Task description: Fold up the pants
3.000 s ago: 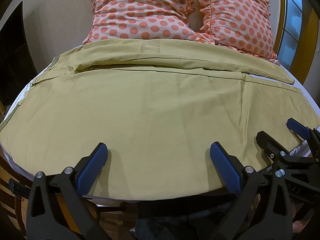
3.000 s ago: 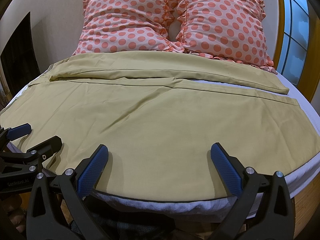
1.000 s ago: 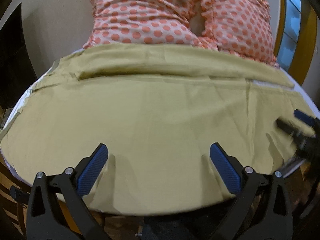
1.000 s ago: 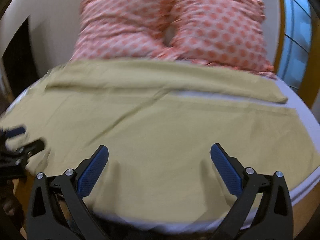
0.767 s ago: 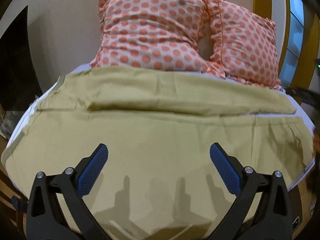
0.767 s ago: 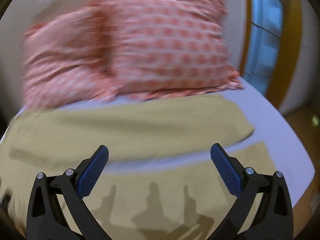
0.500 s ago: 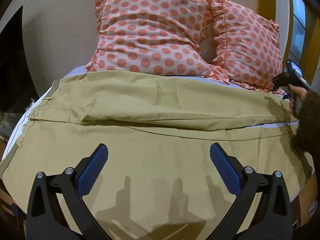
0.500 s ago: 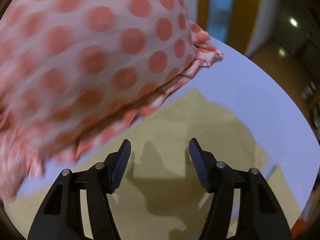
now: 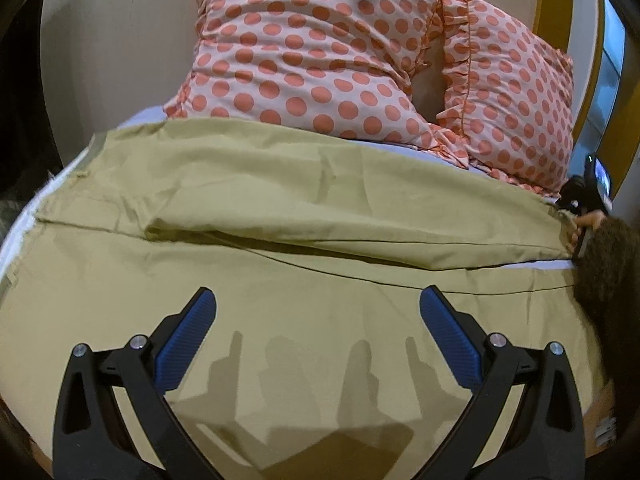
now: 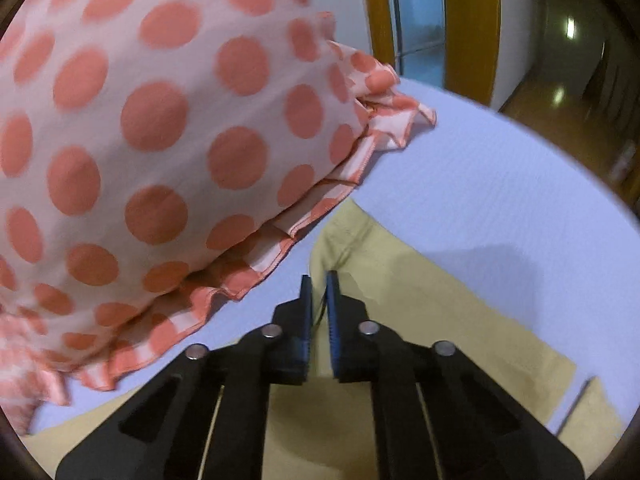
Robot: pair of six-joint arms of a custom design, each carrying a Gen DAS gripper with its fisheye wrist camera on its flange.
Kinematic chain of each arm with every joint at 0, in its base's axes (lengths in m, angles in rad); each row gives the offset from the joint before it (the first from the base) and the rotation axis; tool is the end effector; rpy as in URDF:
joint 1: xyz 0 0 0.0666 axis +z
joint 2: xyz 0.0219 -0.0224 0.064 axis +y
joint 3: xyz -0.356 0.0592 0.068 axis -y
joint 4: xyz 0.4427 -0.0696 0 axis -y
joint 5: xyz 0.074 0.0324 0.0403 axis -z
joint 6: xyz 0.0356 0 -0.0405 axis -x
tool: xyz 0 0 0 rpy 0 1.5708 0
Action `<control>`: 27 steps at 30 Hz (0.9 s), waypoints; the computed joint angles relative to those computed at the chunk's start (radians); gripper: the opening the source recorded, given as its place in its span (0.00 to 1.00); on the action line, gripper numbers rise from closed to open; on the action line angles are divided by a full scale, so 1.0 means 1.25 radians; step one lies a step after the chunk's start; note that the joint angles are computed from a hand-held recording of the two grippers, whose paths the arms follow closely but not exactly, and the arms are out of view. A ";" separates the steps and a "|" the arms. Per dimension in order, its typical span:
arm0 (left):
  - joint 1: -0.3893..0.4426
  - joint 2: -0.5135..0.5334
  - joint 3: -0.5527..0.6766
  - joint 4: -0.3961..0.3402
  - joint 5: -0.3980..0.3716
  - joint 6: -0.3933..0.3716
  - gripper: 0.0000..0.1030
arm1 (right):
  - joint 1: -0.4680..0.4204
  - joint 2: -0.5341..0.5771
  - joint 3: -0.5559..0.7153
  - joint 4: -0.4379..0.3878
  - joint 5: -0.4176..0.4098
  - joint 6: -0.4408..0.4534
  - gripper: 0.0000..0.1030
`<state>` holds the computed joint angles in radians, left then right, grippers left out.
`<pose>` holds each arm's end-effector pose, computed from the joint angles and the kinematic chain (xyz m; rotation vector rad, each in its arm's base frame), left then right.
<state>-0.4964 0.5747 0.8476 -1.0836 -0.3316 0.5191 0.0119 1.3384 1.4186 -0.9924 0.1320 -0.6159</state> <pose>0.2343 -0.1142 0.4223 -0.1817 2.3214 -0.1115 0.5141 0.0010 0.4416 0.7893 2.3456 0.1055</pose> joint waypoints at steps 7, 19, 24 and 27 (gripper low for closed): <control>-0.014 -0.082 -0.024 -0.001 -0.021 0.026 0.98 | -0.121 -0.344 -0.284 0.203 -0.319 -0.084 0.04; 0.201 -0.120 0.013 0.031 0.196 -0.051 0.98 | -0.292 -0.669 -0.491 -0.055 -0.589 -0.087 0.21; 0.317 -0.108 0.014 0.043 0.325 -0.036 0.98 | -0.281 -0.660 -0.496 -0.052 -0.580 -0.094 0.36; 0.363 -0.052 0.039 0.029 0.340 -0.033 0.98 | -0.286 -0.658 -0.493 -0.058 -0.593 -0.119 0.39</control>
